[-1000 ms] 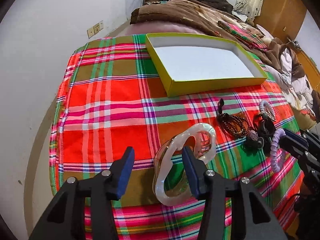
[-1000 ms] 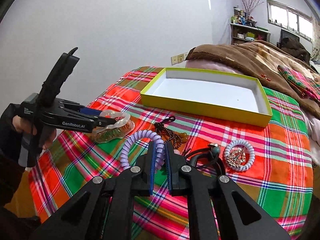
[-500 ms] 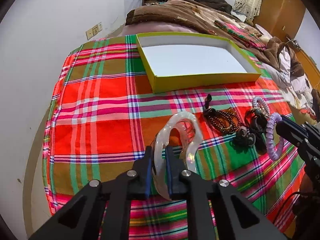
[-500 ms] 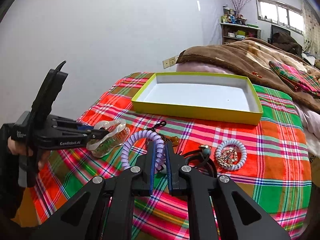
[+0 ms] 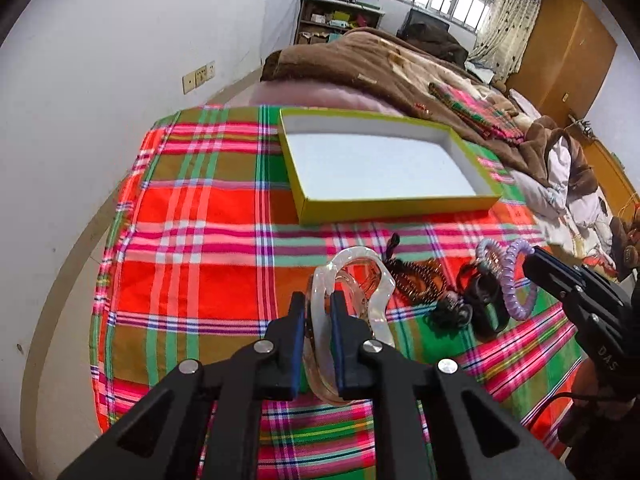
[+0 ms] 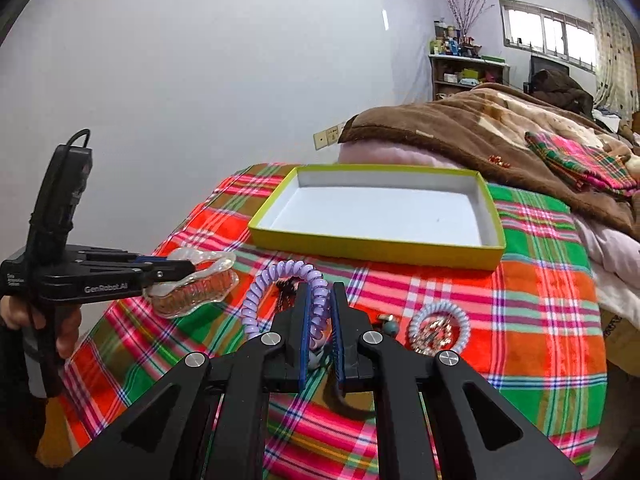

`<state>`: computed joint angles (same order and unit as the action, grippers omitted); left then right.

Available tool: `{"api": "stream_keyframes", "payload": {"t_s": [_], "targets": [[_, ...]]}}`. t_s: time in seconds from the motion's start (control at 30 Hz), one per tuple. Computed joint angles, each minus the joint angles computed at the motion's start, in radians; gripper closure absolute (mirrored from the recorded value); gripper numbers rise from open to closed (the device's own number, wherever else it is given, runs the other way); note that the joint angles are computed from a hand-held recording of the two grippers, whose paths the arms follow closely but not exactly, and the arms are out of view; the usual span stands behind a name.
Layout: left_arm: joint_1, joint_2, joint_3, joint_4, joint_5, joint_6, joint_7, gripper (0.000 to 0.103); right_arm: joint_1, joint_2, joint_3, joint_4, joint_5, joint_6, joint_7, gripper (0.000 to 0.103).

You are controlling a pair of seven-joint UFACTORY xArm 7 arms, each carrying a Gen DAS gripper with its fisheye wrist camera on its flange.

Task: Organize jewelry
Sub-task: 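Lift and carry the claw clip and coil tie with both tools into the yellow box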

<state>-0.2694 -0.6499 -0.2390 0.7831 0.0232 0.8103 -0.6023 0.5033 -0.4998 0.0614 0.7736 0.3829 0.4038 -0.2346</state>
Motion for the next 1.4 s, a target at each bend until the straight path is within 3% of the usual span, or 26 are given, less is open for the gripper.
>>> {"api": "stream_keyframes", "payload": {"t_s": [0.3, 0.73, 1.0, 1.4], "targets": [[0.033, 0.057, 0.008, 0.065, 0.017, -0.074, -0.007, 0.09, -0.055, 0.089, 0.019, 0.106, -0.053, -0.009, 0.035, 0.093], [0.066, 0.261, 0.02, 0.193, 0.063, -0.217, -0.039, 0.09, -0.164, 0.341, 0.063, 0.343, -0.161, 0.033, 0.131, 0.093], [0.068, 0.38, 0.034, 0.256, 0.104, -0.253, -0.066, 0.09, -0.201, 0.481, 0.08, 0.466, -0.245, 0.063, 0.201, 0.093], [0.046, 0.499, 0.079, 0.328, 0.083, -0.272, -0.029, 0.09, -0.211, 0.635, 0.076, 0.618, -0.336, 0.116, 0.274, 0.093]]}}
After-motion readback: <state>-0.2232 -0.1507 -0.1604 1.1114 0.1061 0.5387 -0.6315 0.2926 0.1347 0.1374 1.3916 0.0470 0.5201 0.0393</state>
